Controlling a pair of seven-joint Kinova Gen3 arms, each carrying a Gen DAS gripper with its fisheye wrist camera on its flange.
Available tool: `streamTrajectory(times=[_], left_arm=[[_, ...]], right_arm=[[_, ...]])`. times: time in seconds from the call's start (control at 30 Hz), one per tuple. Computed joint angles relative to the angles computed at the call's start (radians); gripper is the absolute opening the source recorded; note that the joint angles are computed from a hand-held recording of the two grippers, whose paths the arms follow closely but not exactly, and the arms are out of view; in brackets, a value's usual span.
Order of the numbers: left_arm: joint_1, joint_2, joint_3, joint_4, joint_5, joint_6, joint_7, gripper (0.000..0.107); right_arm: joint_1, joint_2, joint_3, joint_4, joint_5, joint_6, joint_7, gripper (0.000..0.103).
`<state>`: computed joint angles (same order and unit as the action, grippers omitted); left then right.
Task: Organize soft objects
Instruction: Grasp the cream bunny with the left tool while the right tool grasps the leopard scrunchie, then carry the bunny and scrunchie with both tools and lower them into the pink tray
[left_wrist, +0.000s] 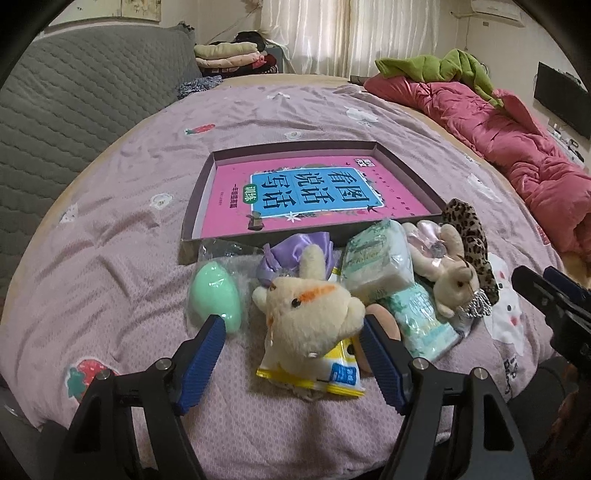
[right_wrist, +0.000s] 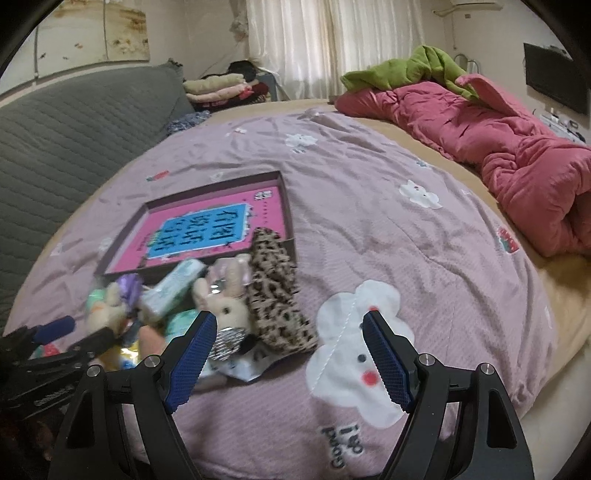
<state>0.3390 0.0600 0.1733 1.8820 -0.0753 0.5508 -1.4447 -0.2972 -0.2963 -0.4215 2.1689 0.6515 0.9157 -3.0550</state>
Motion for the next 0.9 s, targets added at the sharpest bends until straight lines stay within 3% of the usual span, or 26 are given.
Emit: streamTrajectory(times=[0.27,0.43,0.5,0.67,0.77,0.9], left_arm=[[0.012,0.042,-0.005,-0.031,-0.035,0.019,0.032,0.058],[-0.03,0.066,-0.003,-0.055,0.081,0.039,-0.067,0.044],[-0.041,0.072,-0.005,-0.059,0.117,0.04,-0.093,0.042],[-0.046,0.061,-0.008,-0.04,0.137,0.009,-0.113,0.04],[-0.071,0.055,-0.005,-0.031,0.2,0.001,-0.168,0.039],[-0.105,0.04,-0.003,-0.016,0.299,-0.01,-0.253,0.038]], right_arm=[[0.035,0.041,0.119,0.033,-0.023,-0.174,0.107,0.082],[0.072,0.084,0.126,0.035,0.015,-0.231,0.123,0.082],[0.076,0.104,0.137,0.034,0.024,-0.245,0.135,0.07],[0.089,0.124,0.172,0.045,0.029,-0.318,0.172,0.028],[0.104,0.114,0.174,0.06,0.039,-0.361,0.173,0.016],[0.139,0.084,0.158,0.081,0.038,-0.395,0.168,0.012]])
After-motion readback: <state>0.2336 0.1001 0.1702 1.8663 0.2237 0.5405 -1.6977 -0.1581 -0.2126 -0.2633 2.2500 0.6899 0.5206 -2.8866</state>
